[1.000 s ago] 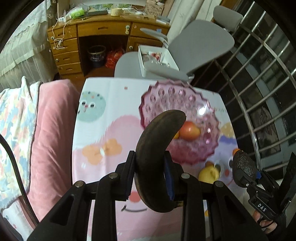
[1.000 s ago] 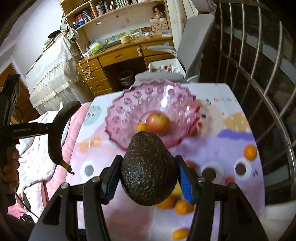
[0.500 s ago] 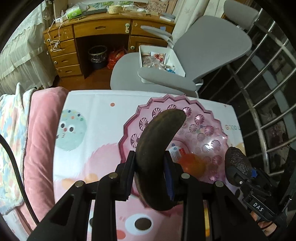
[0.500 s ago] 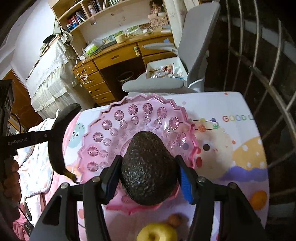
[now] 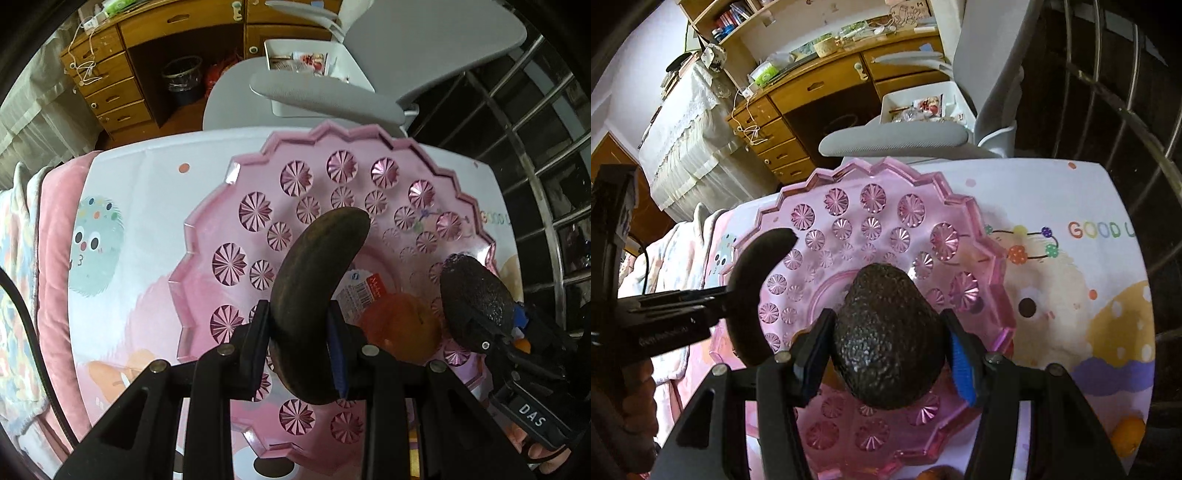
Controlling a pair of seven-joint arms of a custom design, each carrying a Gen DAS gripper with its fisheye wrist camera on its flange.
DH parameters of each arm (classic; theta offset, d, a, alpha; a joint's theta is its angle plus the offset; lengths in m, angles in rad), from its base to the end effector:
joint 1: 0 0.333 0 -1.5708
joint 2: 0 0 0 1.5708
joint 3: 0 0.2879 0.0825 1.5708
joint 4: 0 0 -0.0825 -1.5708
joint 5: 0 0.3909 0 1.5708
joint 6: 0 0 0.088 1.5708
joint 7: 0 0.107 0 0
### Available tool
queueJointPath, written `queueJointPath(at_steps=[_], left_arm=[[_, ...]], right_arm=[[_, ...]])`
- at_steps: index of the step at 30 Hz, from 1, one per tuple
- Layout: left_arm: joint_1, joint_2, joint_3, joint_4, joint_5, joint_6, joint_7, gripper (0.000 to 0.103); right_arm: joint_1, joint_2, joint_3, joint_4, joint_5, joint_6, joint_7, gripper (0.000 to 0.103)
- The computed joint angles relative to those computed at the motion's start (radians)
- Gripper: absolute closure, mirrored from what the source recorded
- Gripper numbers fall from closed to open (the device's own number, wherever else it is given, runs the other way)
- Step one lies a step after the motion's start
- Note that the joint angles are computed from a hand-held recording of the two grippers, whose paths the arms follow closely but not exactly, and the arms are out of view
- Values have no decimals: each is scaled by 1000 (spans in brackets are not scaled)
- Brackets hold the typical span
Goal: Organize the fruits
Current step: 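Carry the banana with the left tool while the right tool carries the avocado over the bowl, then open the left tool to drop the banana while the right tool drops the avocado into the bowl, then withdraw both tools from the bowl toward the oranges beside the pear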
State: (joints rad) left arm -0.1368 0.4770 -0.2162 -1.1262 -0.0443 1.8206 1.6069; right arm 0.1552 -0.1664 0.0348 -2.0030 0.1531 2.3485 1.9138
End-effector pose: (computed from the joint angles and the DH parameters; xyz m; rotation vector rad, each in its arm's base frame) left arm 0.6734 -0.2123 0.5413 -1.7751 2.5330 -0.4148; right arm 0.5510 0.1093 0.5574 -1.6317 2.0599 -0.1908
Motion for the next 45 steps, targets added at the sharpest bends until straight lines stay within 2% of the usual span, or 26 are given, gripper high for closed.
queueJointPath(at_steps=[3, 5, 8, 9, 10, 13, 16, 24, 31, 35, 38, 45], left_arm=[[-8, 17, 1, 23, 16, -20, 10, 75], [-8, 6, 0, 10, 17, 0, 15, 73], [-2, -10, -2, 8, 5, 16, 19, 58], [1, -14, -2, 12, 0, 16, 17, 49], [6, -23, -2, 7, -8, 21, 16, 47], [23, -63, -2, -28, -34, 32, 16, 45], [43, -128, -1, -100, -67, 54, 18, 41], [89, -338, 21, -323, -185, 95, 90, 37], [99, -531, 78, -516, -301, 76, 214, 37], [92, -625, 119, -601, -340, 44, 294, 37], [86, -695, 155, -656, -378, 12, 360, 31], [70, -819, 219, -744, -418, -59, 482, 27]], right_arm=[[3, 6, -1, 2, 14, -1, 1, 45], [2, 2, 3, -1, 3, 19, 18, 44], [-1, 7, 6, 15, -19, 2, 39, 43], [-1, 6, 7, 19, -28, -9, 49, 42], [-1, -3, 6, 13, -29, -1, 54, 42], [0, -43, 7, -9, -20, 40, 51, 43], [-5, -80, 22, -11, -62, 27, 73, 43], [-34, -229, 56, -81, -116, -7, 178, 43], [-68, -410, 131, -176, -183, -100, 367, 43], [-87, -519, 188, -217, -227, -188, 487, 43], [-84, -598, 219, -249, -237, -242, 564, 43], [-60, -729, 312, -272, -260, -403, 718, 43]])
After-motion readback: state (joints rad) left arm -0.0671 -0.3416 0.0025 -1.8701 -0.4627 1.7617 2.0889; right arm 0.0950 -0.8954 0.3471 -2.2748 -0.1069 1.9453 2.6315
